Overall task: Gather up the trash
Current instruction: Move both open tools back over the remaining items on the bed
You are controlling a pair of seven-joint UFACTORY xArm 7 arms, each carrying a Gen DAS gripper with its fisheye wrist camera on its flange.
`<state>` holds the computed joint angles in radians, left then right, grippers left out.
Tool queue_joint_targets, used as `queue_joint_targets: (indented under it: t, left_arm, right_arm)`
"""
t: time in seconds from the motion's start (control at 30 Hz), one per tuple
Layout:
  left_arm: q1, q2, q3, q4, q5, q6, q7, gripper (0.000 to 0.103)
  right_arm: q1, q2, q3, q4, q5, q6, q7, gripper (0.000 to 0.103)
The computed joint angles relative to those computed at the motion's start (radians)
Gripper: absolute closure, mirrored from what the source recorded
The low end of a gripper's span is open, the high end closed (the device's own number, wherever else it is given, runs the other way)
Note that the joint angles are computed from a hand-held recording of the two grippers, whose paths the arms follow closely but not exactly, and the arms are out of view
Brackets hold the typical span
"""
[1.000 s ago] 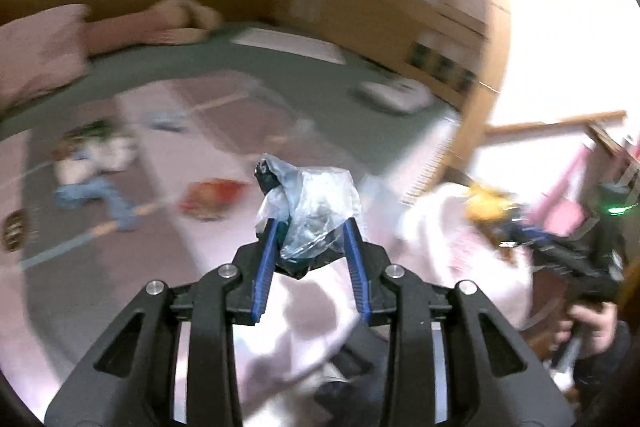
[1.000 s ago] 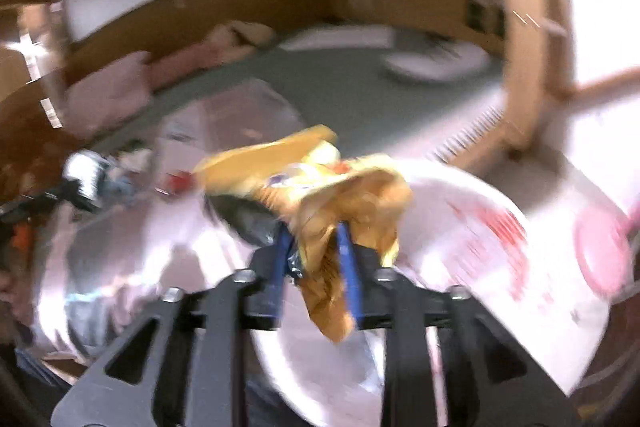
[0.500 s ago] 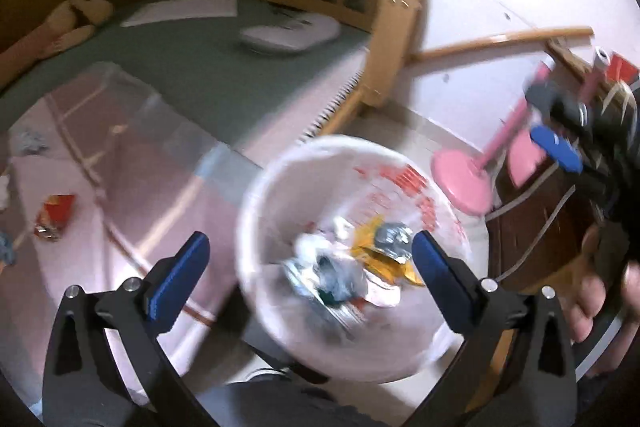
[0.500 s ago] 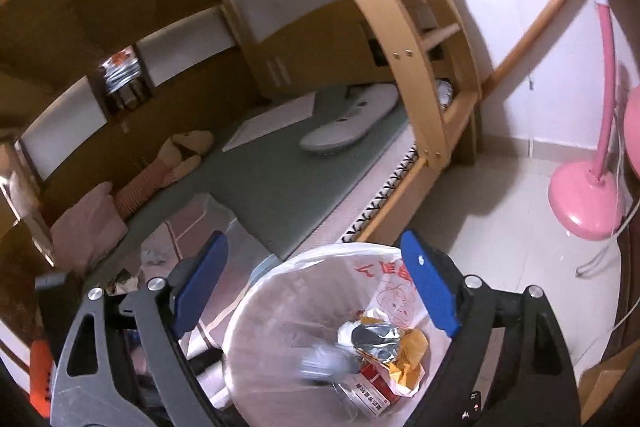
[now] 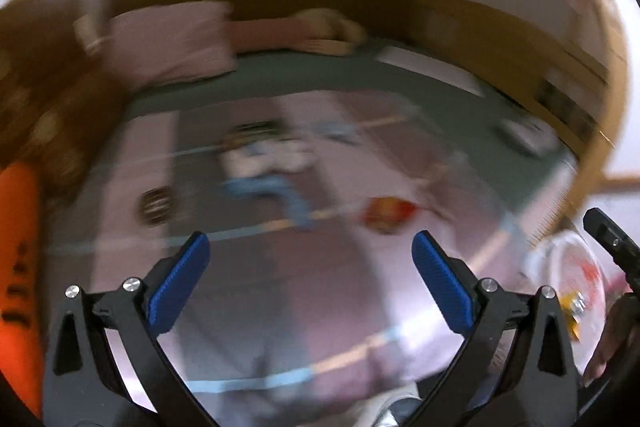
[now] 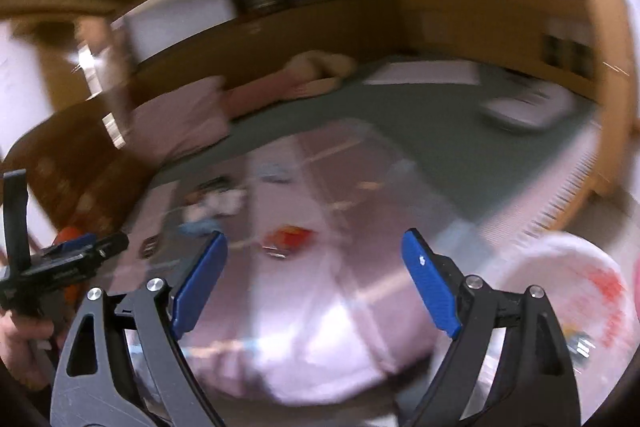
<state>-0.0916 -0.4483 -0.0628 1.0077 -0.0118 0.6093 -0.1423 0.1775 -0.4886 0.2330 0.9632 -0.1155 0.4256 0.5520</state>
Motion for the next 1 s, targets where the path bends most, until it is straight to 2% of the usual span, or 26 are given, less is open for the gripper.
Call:
queue_joint_targets:
  t: [0.1, 0.17, 0.23, 0.33, 0.4, 0.43, 0.5, 0.57, 0.67, 1.0]
  left_arm:
    - [0.081, -0.011, 0.001, -0.051, 0.067, -0.040, -0.059, 0.003]
    - [0.125, 0.002, -0.007, -0.050, 0.106, -0.025, -0.104, 0.003]
    - [0.111, 0.017, 0.028, -0.037, 0.070, 0.001, -0.096, 0.003]
    - [0.099, 0.019, 0.031, -0.033, 0.049, -0.002, -0.102, 0.003]
    - [0.094, 0.013, 0.023, -0.044, 0.062, -0.019, -0.091, 0.003]
    - [0.090, 0.010, 0.019, -0.044, 0.068, -0.024, -0.082, 0.003]
    - [0.082, 0.002, 0.011, -0.054, 0.069, -0.032, -0.084, 0.003]
    - [0.070, 0.004, 0.014, -0.049, 0.055, -0.029, -0.080, 0.003]
    - [0.060, 0.013, 0.013, -0.041, 0.043, -0.024, -0.080, 0.003]
    - [0.058, 0.016, 0.023, -0.047, 0.030, -0.009, -0.078, 0.003]
  right_arm:
    - [0.019, 0.183, 0.051, 0.159, -0.037, -0.023, -0.009, 0.015]
    - [0.042, 0.296, 0.068, 0.266, -0.076, -0.018, 0.001, 0.015]
    - [0.053, 0.364, 0.081, 0.324, -0.158, -0.027, 0.056, 0.015]
    - [0.068, 0.391, 0.079, 0.307, -0.304, -0.041, 0.142, 0.015]
    - [0.102, 0.395, 0.055, 0.305, -0.268, 0.054, 0.099, 0.015]
    - [0.117, 0.399, 0.040, 0.311, -0.253, 0.060, 0.091, 0.015]
    - [0.125, 0.386, 0.024, 0.293, -0.293, 0.032, 0.124, 0.015]
    - [0.131, 0.398, 0.022, 0.306, -0.340, 0.055, 0.149, 0.015]
    - [0.152, 0.410, 0.002, 0.314, -0.297, 0.066, 0.129, 0.015]
    - [0.184, 0.435, -0.012, 0.337, -0.308, 0.069, 0.117, 0.015]
